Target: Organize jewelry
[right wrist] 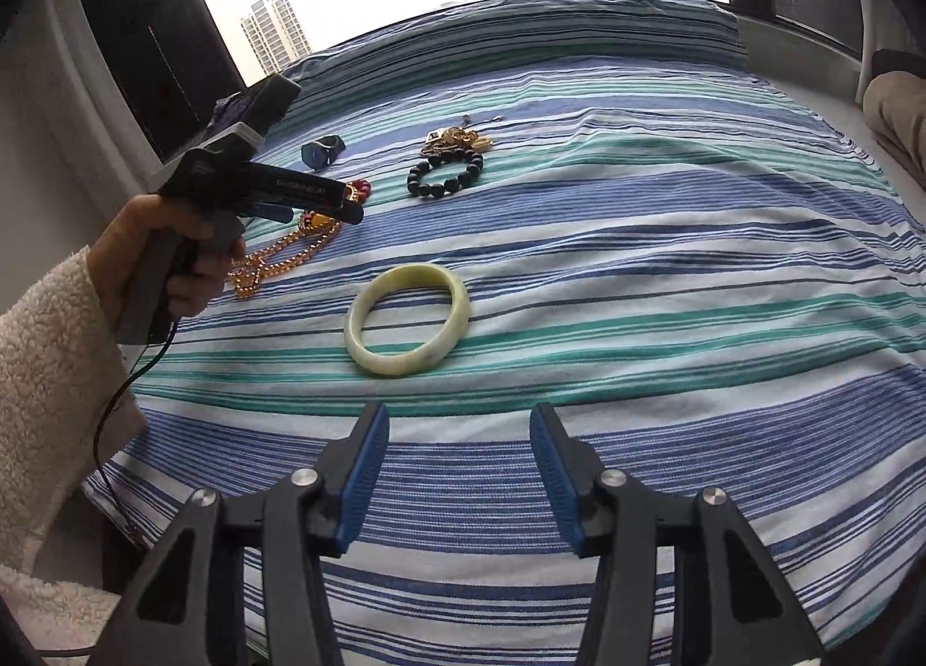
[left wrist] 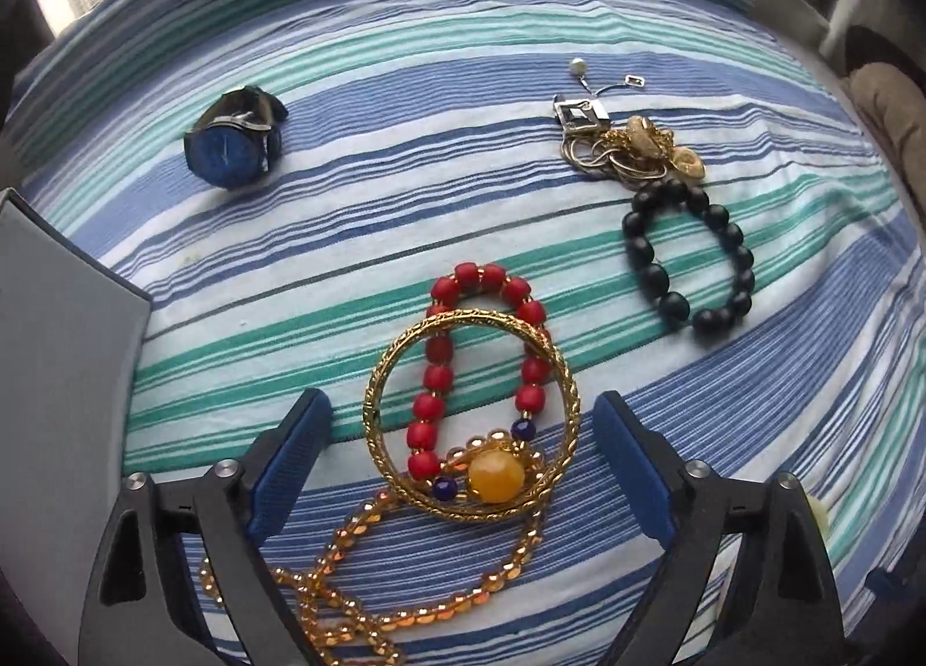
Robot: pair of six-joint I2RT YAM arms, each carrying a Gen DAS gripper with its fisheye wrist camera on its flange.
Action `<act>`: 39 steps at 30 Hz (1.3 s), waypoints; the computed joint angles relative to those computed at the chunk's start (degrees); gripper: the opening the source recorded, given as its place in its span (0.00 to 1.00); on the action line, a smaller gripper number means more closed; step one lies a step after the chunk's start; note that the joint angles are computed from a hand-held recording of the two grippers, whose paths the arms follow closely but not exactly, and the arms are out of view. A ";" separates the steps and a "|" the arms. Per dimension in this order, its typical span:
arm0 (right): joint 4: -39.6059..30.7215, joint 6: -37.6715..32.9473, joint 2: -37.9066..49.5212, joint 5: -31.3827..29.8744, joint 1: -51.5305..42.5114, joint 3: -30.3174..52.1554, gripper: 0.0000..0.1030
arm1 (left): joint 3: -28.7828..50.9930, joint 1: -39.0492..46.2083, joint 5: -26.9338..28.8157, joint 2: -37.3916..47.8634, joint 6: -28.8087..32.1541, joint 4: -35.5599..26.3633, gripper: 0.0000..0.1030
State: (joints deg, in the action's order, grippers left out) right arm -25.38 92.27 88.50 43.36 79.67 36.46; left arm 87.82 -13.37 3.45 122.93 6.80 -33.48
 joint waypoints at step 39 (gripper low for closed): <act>0.93 -0.52 1.61 -4.28 -1.88 2.75 0.51 | -52.22 21.00 12.46 -51.70 11.30 0.19 0.95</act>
State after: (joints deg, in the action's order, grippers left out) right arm -24.45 91.76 90.10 39.08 77.79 39.21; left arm 35.60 7.63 15.91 71.23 18.10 -33.28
